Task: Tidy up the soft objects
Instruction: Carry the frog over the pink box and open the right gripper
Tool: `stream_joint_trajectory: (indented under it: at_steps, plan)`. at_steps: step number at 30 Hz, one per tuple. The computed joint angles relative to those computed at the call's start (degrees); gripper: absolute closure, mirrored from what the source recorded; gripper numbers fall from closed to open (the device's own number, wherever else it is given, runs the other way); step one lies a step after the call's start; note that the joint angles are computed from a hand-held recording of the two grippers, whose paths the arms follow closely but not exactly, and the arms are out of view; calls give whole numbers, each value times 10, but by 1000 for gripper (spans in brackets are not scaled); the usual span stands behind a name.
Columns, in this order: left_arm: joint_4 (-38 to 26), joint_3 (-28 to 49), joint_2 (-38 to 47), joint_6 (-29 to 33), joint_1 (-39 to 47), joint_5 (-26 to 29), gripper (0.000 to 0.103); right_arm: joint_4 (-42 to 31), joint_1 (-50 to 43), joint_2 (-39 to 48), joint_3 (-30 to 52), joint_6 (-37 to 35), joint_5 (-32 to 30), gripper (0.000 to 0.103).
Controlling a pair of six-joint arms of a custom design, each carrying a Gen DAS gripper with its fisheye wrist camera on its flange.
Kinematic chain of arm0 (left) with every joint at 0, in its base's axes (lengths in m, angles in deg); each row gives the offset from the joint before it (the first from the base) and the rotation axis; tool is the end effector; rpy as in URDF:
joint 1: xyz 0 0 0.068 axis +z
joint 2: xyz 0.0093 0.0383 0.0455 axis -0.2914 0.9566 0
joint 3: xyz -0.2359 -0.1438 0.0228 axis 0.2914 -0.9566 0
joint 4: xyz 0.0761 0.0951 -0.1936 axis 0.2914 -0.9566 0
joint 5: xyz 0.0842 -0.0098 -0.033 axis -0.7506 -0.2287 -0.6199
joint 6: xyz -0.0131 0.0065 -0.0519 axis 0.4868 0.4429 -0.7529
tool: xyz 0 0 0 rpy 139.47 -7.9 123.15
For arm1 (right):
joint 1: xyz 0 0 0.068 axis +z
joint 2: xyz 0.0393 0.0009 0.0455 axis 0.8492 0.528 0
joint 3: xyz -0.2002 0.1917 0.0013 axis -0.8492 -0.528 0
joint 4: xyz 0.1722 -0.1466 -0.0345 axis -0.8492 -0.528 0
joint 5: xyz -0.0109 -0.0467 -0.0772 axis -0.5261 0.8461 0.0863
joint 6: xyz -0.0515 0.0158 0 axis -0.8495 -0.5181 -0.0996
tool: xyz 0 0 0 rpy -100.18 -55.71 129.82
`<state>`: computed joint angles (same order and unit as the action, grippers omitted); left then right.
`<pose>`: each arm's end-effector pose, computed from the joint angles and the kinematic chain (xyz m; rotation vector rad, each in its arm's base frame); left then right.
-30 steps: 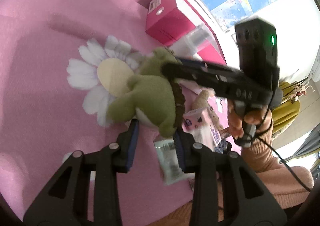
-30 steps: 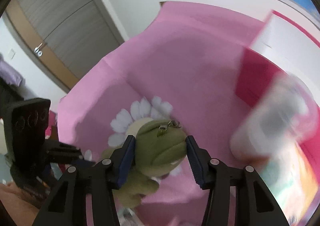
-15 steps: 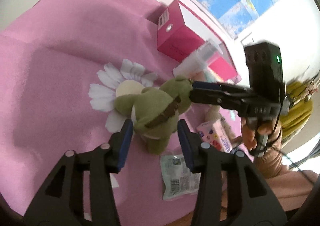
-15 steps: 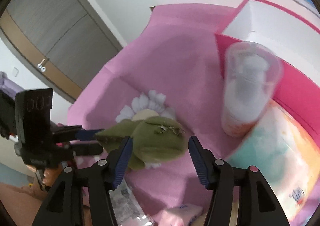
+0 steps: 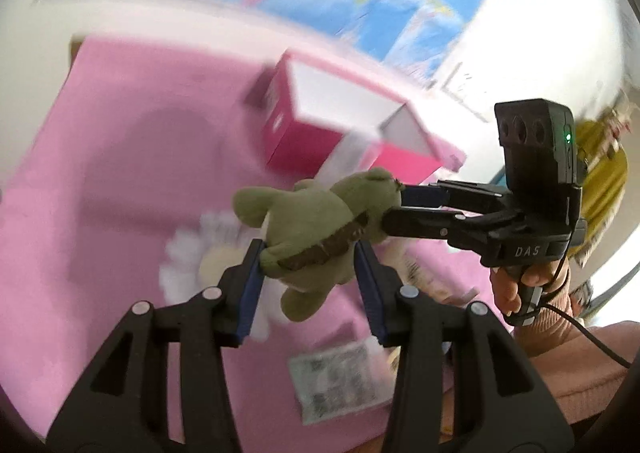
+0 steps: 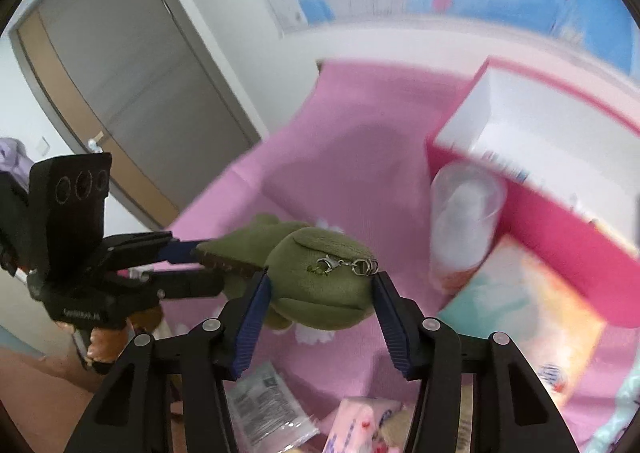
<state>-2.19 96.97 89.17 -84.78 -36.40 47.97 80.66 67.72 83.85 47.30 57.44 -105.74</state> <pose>0.2175 -0.0966 0.1280 0.6178 2.2959 -0.8365 0.2075 0.0482 0.1415 -0.2364 2.4491 0.5816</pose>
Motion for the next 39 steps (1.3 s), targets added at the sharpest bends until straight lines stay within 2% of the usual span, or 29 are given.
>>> stream_joint_trajectory:
  at_steps: [2,5,9,13,17,23,29,32,37,39]
  plan:
    - [-36,29,-37,10,-25,-20,57,-35,-28,-78,-7,-6,-8,50]
    - [-84,101,-46,23,-60,-39,56,-87,-72,-151,6,-26,-12,50]
    - [-129,227,11,40,-104,-72,56,-100,-163,-161,39,-50,-49,50]
    - [-206,399,130,48,-133,-102,55,-68,-230,-90,80,-62,-63,50]
    - [-288,570,257,47,-147,-127,55,-47,-285,32,140,-72,-87,50]
    - [-414,800,420,42,-156,-159,55,-33,-297,221,247,-63,-68,50]
    - [-539,1026,559,35,-162,-198,55,-63,-303,318,329,-40,-59,50]
    - [-528,1036,568,37,-173,-256,54,-73,-298,336,357,-17,-44,50]
    - [-396,882,501,36,-175,-295,55,-57,-300,318,329,-28,-44,49]
    - [-366,842,481,34,-174,-296,55,-56,-302,308,310,-39,-47,49]
